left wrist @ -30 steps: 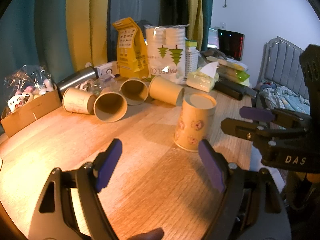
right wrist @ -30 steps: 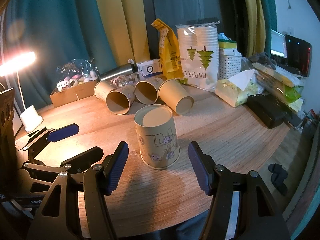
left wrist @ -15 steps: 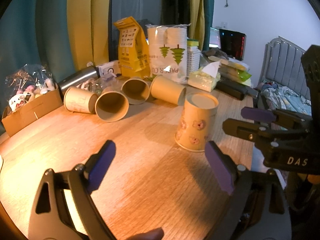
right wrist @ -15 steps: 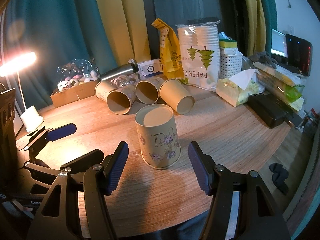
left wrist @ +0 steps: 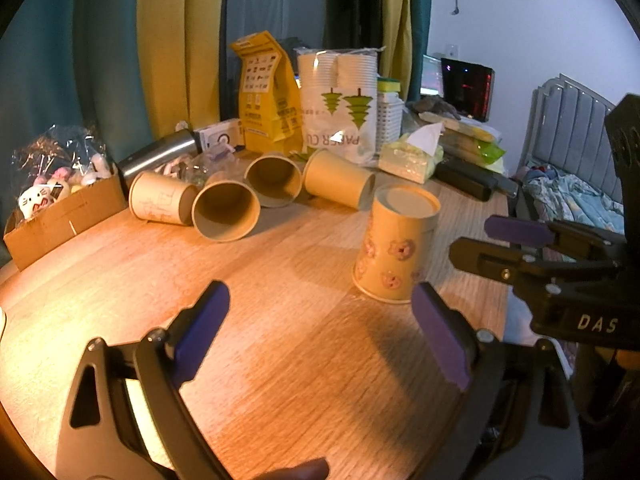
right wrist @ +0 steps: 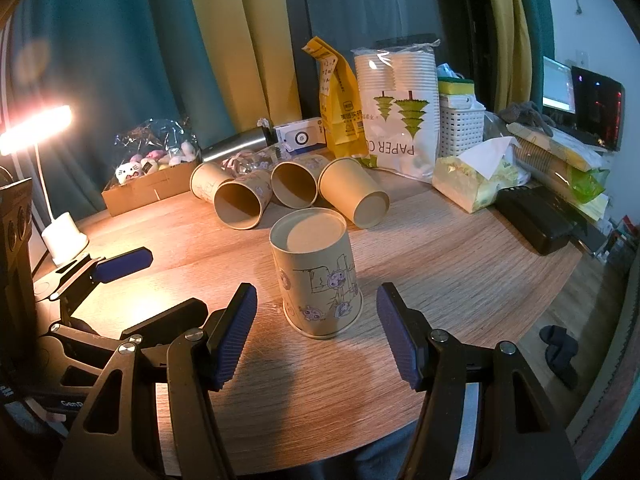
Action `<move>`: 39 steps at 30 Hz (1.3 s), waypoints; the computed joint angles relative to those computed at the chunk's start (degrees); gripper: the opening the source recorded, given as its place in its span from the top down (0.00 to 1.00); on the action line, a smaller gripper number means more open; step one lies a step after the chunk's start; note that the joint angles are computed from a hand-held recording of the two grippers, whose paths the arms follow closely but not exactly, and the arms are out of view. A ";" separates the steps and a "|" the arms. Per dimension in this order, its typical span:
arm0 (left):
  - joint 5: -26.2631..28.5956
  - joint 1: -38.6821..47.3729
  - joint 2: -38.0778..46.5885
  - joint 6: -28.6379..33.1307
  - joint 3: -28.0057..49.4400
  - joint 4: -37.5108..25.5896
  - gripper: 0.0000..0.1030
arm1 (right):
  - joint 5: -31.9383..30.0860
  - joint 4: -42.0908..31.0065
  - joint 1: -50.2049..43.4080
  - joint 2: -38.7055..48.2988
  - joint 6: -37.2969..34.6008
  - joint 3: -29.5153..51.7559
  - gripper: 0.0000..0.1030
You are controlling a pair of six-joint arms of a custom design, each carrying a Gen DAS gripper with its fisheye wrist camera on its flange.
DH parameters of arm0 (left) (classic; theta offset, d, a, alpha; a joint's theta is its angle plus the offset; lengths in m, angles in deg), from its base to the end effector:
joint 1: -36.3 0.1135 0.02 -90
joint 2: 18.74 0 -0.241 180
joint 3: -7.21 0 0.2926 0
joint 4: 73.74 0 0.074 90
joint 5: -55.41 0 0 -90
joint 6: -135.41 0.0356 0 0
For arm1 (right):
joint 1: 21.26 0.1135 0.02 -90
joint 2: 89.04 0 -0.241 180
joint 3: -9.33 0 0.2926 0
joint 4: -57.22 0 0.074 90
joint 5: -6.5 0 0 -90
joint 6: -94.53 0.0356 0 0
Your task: Flip cup upside down
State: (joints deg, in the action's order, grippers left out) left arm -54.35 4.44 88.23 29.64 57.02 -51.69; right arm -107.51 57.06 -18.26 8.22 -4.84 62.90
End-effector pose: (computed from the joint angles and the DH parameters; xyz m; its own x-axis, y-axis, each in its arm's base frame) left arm 0.2925 -0.1676 0.0363 -0.5413 0.0352 -0.8401 0.1192 0.9922 -0.0352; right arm 0.3376 0.0322 0.0767 -0.6271 -0.1818 -0.7574 -0.4489 0.8790 0.1607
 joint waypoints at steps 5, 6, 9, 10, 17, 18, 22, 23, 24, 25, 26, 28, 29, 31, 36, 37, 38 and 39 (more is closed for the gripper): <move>0.04 0.00 0.02 -0.01 0.02 -0.01 0.09 | -0.06 -0.10 -0.06 0.03 0.03 0.07 0.36; 0.05 0.02 0.01 0.00 -0.01 0.02 0.09 | -0.06 -0.10 -0.06 0.03 0.03 0.07 0.36; 0.04 -0.01 0.02 0.00 0.01 0.00 0.09 | -0.13 -0.23 -0.11 0.07 -0.01 0.15 0.36; 0.04 -0.01 0.02 0.00 0.01 0.00 0.09 | -0.14 -0.30 -0.13 0.07 0.00 0.19 0.36; 0.10 0.03 -0.04 0.03 -0.07 0.05 0.09 | -0.05 -0.47 0.05 -0.40 0.24 -0.13 0.36; 0.09 0.03 -0.06 0.01 -0.10 0.07 0.09 | -0.02 -0.43 0.18 -0.50 0.34 -0.28 0.36; 0.13 0.06 -0.04 0.08 -0.03 0.00 0.09 | -0.10 -0.53 -0.03 -0.42 0.22 -0.08 0.36; 0.13 0.06 -0.04 0.08 -0.03 0.00 0.09 | -0.03 -0.48 0.08 -0.40 0.30 -0.13 0.36; 0.13 0.06 -0.04 0.08 -0.03 0.00 0.09 | 0.00 -0.57 0.09 -0.47 0.30 -0.16 0.36; 0.13 0.06 -0.04 0.08 -0.03 0.00 0.09 | -0.15 -0.63 -0.07 -0.44 0.19 -0.03 0.36; 0.14 0.08 -0.04 0.08 0.00 -0.06 0.09 | -0.17 -0.64 -0.09 -0.40 0.15 0.00 0.36; 0.07 0.08 -0.06 0.05 0.00 -0.13 0.09 | -0.19 -0.74 -0.09 -0.39 0.15 0.03 0.36; 0.00 0.09 -0.03 -0.01 0.11 -0.36 0.09 | -0.13 -0.66 0.03 -0.43 0.23 -0.08 0.36; 0.02 0.34 0.36 -0.10 0.27 -0.40 0.09 | -0.17 -0.70 0.01 -0.43 0.29 -0.05 0.36; -0.10 0.51 1.27 -0.25 0.70 -0.31 0.09 | -0.17 -0.76 0.06 -0.41 0.17 -0.03 0.36; -0.09 0.53 1.28 -0.24 0.69 -0.28 0.09 | -0.19 -0.87 -0.05 -0.38 0.11 0.09 0.36; -0.08 0.53 1.27 -0.28 0.71 -0.33 0.09 | -0.18 -0.86 -0.04 -0.41 0.15 0.08 0.36; -0.08 0.53 1.27 -0.28 0.71 -0.33 0.09 | -0.16 -0.86 0.01 -0.44 0.14 0.03 0.36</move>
